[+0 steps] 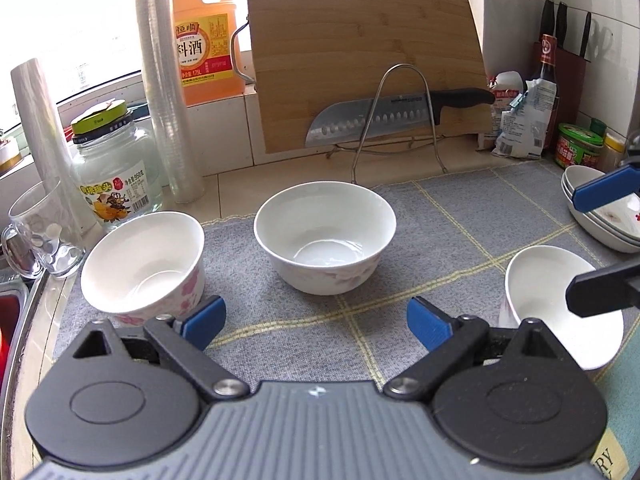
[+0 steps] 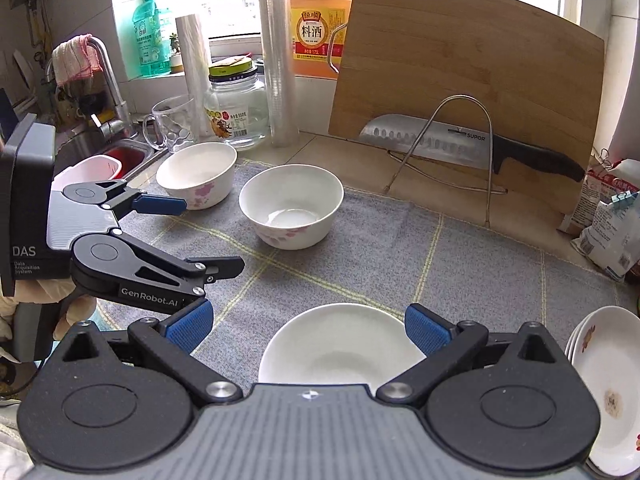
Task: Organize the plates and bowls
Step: 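Reach the right gripper into another pink-flower bowl and grasp its rim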
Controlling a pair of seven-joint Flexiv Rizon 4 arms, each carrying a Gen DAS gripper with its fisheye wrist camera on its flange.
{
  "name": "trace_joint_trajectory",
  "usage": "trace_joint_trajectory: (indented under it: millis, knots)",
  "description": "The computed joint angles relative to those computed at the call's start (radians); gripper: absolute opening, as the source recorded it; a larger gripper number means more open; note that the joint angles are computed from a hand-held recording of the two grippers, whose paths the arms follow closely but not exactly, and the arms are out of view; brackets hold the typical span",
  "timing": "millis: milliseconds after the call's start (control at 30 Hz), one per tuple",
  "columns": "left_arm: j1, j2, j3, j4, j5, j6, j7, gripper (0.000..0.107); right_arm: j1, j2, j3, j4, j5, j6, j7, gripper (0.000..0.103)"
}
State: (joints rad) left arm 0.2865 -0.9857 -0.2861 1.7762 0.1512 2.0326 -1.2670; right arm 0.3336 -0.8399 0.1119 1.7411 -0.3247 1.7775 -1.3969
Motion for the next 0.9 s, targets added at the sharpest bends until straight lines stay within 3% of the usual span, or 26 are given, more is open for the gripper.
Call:
trace_joint_trajectory:
  millis: [233, 433, 900]
  knots:
    - [-0.002, -0.034, 0.0, -0.043, 0.012, -0.002, 0.022, 0.097, -0.09, -0.064, 0.129, -0.156, -0.059, -0.147, -0.055, 0.103]
    - [-0.001, -0.06, -0.005, -0.079, 0.011, -0.026, 0.052, 0.097, -0.135, -0.136, 0.233, -0.306, -0.02, -0.292, -0.148, 0.103]
    - [0.019, -0.117, -0.049, -0.136, 0.009, -0.052, 0.123, 0.097, -0.099, -0.259, 0.287, -0.591, 0.111, -0.529, -0.342, 0.103]
